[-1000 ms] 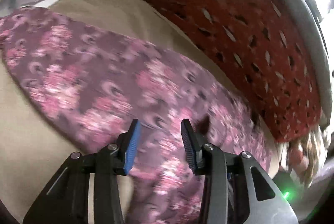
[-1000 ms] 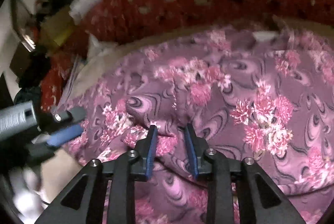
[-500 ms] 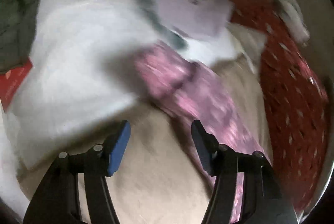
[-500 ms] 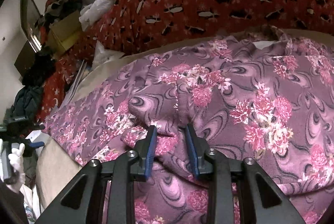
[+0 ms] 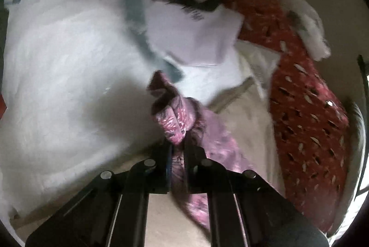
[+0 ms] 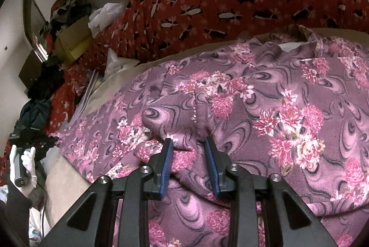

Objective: Fold small clothes

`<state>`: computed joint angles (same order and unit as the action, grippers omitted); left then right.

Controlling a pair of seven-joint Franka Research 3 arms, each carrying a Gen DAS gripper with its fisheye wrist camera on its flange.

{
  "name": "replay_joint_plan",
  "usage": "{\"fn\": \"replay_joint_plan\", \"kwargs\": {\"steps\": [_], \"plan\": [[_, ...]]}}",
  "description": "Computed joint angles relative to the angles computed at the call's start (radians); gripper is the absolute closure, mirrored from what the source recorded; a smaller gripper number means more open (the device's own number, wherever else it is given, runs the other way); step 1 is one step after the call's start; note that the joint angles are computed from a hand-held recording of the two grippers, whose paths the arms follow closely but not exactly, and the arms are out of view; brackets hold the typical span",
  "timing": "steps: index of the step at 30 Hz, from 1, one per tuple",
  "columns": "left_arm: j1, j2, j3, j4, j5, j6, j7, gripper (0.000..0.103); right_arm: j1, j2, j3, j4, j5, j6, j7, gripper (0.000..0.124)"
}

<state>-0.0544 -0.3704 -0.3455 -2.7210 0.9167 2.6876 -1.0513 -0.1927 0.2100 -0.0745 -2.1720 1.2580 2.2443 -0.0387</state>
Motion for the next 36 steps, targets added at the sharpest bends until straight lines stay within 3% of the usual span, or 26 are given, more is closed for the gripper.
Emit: {"fn": "replay_joint_plan", "kwargs": {"steps": [6,10,12,14,22,26,29,32,36], "plan": [[-0.031,0.050,-0.023,0.139,0.019,-0.068,0.065,0.098,0.006,-0.004,-0.002,0.010,-0.046,-0.002,0.054,0.093],[-0.082,0.128,-0.026,0.274,0.030,-0.145,0.137,0.098,-0.005,0.006,-0.019,0.066,-0.175,-0.081,0.192,0.094],[-0.107,0.176,-0.021,0.341,0.050,-0.161,0.158,0.098,-0.027,0.005,-0.029,0.085,-0.188,-0.106,0.204,0.093],[-0.134,0.226,-0.012,0.404,0.072,-0.173,0.175,0.098,-0.041,-0.001,-0.036,0.090,-0.187,-0.080,0.183,0.091],[-0.267,0.473,0.036,0.690,0.115,-0.186,0.255,0.098,-0.100,0.050,-0.056,0.144,-0.192,0.159,0.038,0.087],[-0.338,0.598,0.067,0.840,0.107,-0.189,0.307,0.098,-0.169,0.086,-0.036,0.164,-0.134,0.105,-0.057,0.086],[-0.382,0.701,0.089,0.953,0.080,-0.164,0.356,0.098,-0.170,0.073,-0.024,0.135,-0.090,0.136,-0.123,0.081],[-0.413,0.828,0.096,1.080,0.006,-0.144,0.450,0.098,-0.162,0.067,-0.022,0.124,-0.080,0.149,-0.154,0.075],[-0.436,0.995,0.089,1.233,-0.123,-0.143,0.585,0.098,-0.171,0.083,-0.030,0.147,-0.092,0.097,-0.130,0.072]]}}
